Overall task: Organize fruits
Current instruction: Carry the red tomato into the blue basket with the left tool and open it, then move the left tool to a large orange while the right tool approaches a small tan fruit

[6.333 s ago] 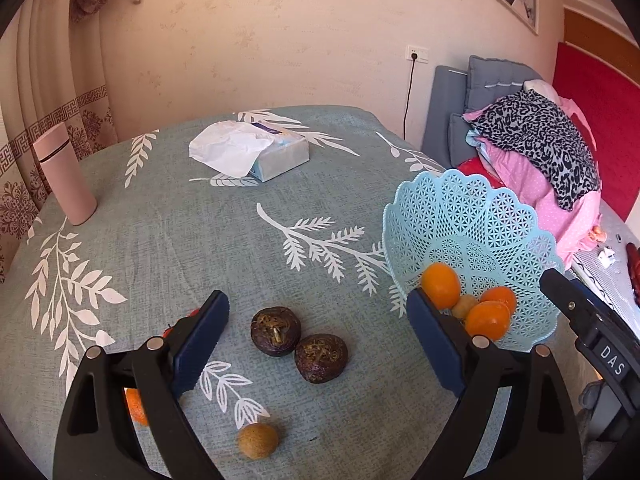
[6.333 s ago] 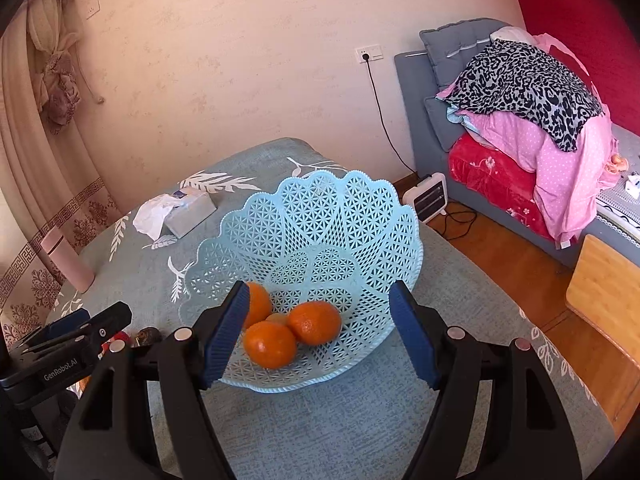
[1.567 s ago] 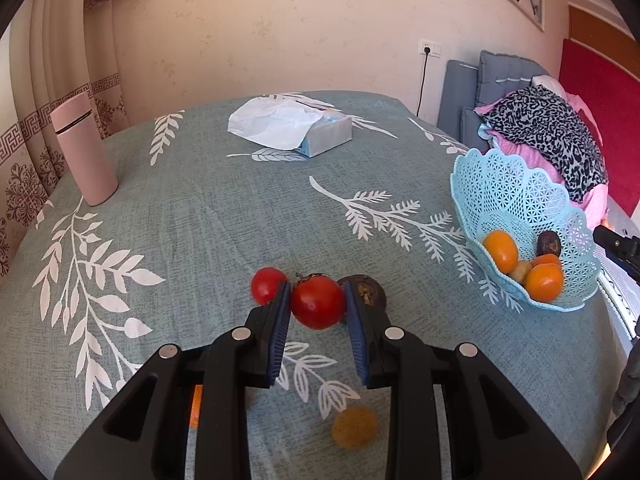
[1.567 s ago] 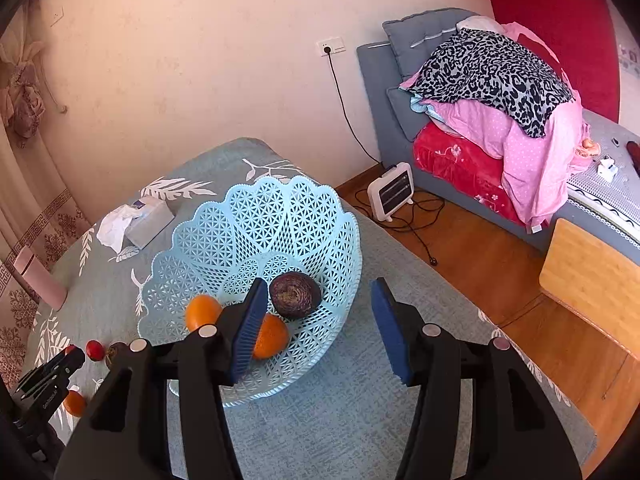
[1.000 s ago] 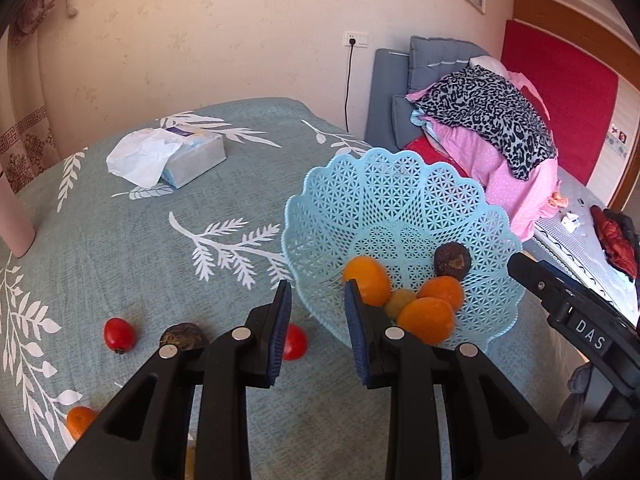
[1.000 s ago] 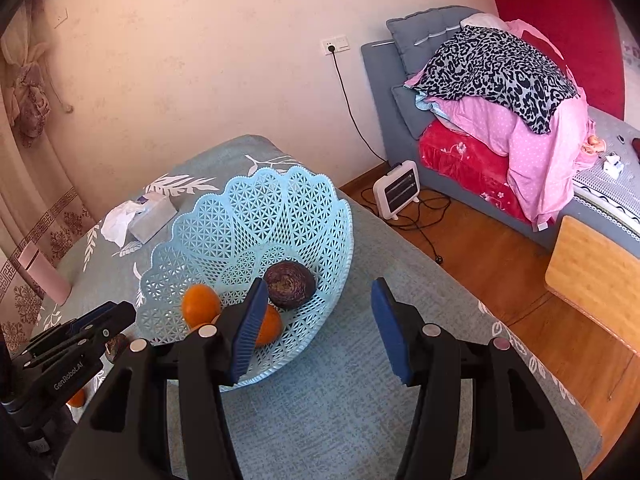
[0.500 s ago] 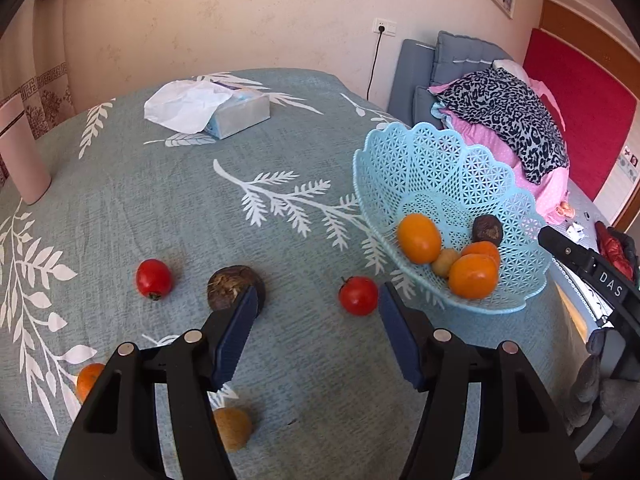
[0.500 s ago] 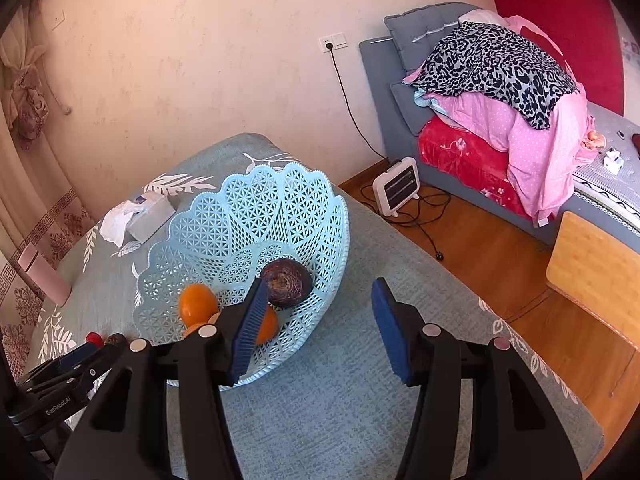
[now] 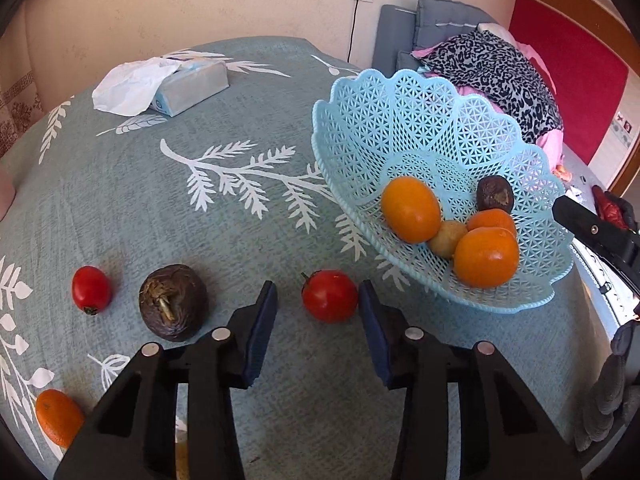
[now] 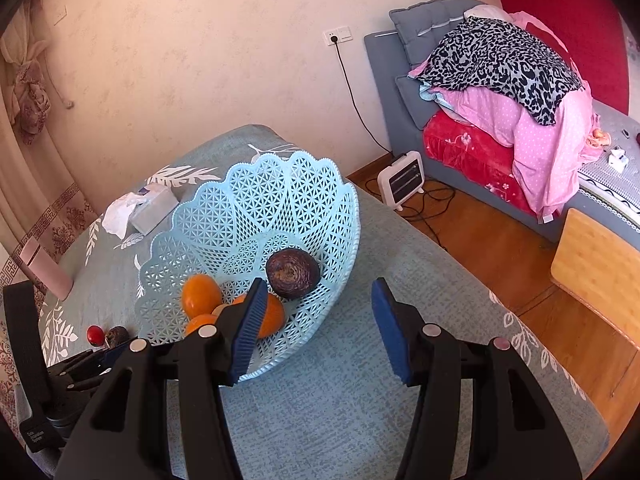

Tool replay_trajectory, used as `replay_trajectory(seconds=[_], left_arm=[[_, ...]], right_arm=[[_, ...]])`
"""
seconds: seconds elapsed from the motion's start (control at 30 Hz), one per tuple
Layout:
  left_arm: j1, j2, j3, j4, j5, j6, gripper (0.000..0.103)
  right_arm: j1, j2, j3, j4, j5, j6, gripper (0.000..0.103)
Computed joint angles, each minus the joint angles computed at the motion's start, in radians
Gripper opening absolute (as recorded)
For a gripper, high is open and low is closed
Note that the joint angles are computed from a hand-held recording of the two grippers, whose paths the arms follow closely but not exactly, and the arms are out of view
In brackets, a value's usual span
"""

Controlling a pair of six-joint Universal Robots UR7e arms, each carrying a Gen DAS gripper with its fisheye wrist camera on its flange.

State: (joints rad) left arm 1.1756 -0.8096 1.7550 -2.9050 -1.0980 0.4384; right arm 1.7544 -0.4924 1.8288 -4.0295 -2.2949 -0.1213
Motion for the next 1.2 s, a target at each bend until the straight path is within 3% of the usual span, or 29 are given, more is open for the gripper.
replay_trajectory(seconds=[0.1, 0.43, 0.67, 0.73, 0.8, 0.83, 0.97, 1.2], left_arm=[[-0.002, 0.003, 0.006, -0.019, 0.005, 0.014, 0.028], [-0.036, -0.078, 0.066, -0.069, -0.063, 0.008, 0.028], [-0.070, -0.045, 0.036, -0.049, -0.107, 0.005, 0.029], [-0.073, -0.029, 0.021, -0.038, -0.114, -0.007, 0.035], [-0.068, -0.030, 0.026, -0.054, -0.137, -0.008, 0.071], [-0.066, -0.031, 0.037, -0.092, -0.145, -0.001, 0.077], [-0.056, -0.037, 0.050, -0.153, -0.148, 0.024, 0.087], [-0.028, -0.049, 0.050, -0.194, -0.107, -0.007, 0.087]], right_arm=[[0.001, 0.000, 0.000, 0.001, 0.002, -0.004, 0.056], [0.000, -0.004, 0.004, -0.011, 0.004, -0.001, 0.056], [0.001, -0.008, 0.010, -0.022, 0.005, -0.003, 0.056], [0.003, -0.008, 0.011, -0.026, 0.005, -0.003, 0.056], [0.004, -0.009, 0.011, -0.031, 0.004, -0.006, 0.056], [0.004, -0.010, 0.012, -0.033, 0.004, -0.007, 0.056], [0.004, -0.010, 0.013, -0.031, 0.006, -0.003, 0.056], [0.010, -0.001, 0.006, -0.032, 0.010, -0.010, 0.057]])
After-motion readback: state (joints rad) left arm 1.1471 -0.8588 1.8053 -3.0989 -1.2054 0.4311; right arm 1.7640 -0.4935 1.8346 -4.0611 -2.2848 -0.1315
